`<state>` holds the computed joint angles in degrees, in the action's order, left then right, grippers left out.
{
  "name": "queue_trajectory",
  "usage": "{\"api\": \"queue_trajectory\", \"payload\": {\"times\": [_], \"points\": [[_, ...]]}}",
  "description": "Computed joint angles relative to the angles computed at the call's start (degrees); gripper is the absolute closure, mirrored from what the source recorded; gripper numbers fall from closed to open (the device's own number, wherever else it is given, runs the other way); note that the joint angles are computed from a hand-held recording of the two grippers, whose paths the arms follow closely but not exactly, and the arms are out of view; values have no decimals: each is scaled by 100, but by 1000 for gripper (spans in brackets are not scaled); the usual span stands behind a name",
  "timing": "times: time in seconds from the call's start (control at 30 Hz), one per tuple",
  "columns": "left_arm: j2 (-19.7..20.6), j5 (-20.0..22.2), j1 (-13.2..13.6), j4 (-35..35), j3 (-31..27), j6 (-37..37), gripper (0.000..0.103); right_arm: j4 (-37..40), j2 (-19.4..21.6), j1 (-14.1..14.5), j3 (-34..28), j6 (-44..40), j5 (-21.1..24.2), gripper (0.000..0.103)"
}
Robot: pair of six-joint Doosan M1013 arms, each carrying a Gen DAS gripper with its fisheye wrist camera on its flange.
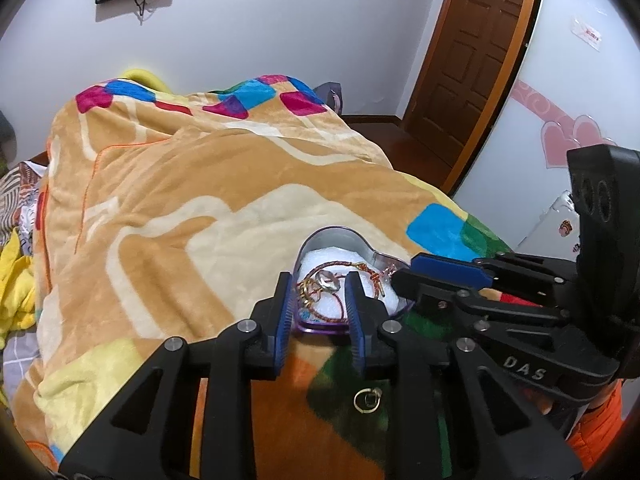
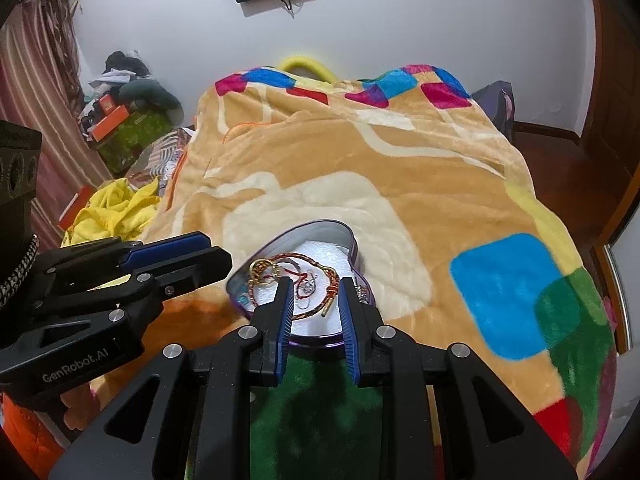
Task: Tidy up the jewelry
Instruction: 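Open both tools over the tin and withdraw them to the remaining rings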
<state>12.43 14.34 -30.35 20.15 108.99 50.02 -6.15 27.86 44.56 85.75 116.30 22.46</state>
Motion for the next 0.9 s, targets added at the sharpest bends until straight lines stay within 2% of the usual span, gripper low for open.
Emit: {"api": "queue_trajectory", "payload": {"times": [0.23,0.37,0.47,0.73,0.9], "points": [[-228,125,-84,627,186,-663,76,-350,-143,88,108,311,-67,81],[-353,232,-163,970,297,-1002,75,-649,-216,148,170,600,-79,72],[-417,257,-200,840,370,-900,71,-818,-273,195,232,767,-96,70],[-483,336,-273,343,568,-584,70,-1014,-355,298,390,996,-8,70],[-501,352,-284,222,667,-601,70,-818,-256,352,373,783,168,70]]}}
